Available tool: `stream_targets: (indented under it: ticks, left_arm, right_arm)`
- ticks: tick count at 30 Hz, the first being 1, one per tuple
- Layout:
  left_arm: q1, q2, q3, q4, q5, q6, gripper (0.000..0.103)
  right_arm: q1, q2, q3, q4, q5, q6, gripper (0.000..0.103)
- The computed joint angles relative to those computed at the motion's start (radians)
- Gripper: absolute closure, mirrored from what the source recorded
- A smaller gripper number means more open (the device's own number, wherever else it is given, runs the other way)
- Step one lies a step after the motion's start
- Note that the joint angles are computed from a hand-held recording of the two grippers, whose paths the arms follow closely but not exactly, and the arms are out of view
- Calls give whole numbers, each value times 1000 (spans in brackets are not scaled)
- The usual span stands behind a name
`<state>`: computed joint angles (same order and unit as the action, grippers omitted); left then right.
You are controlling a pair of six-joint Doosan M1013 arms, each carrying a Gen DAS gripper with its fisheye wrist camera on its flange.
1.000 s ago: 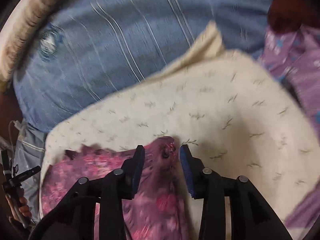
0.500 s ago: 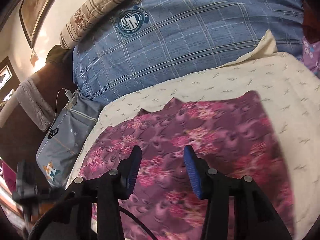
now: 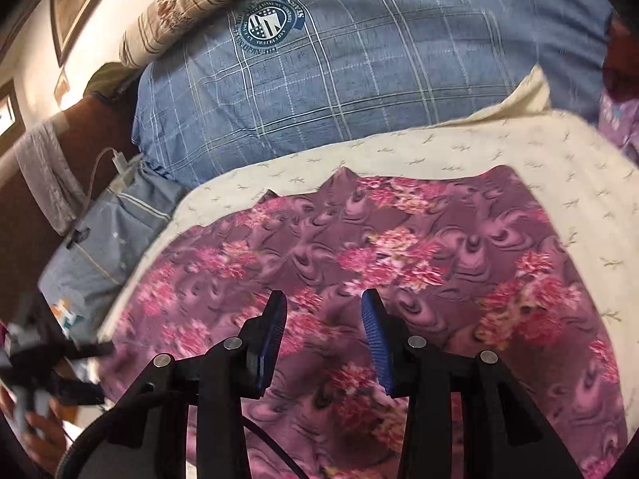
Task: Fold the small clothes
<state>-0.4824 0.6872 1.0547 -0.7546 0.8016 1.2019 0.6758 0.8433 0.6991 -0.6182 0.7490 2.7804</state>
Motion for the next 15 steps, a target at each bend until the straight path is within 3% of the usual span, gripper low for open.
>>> stream_targets:
  ticks: [2,4,5,6,9,15]
  left_arm:
    - [-7,25,-42,63,21,-48,35]
    - [-10,36,-61,90,26,-59,36]
    - [-13,38,-71,118,29,-67,42]
    - [-17,47,-98,144,48,-62,58]
    - [-31,47,-137,251,62,-64,80]
    - [-110,34,-215,591,53,-44,86]
  right_arm:
    - [-2,19,-16,72,33,-44,63]
    - [0,7,30,22,-19,9,63]
    - [4,14,18,13,-5,-4,62]
    - [8,27,-10,8,24,-34,61]
    - [14,40,-24,-30,24,-42,60]
    - [21,33,2,-93,14,-8,59]
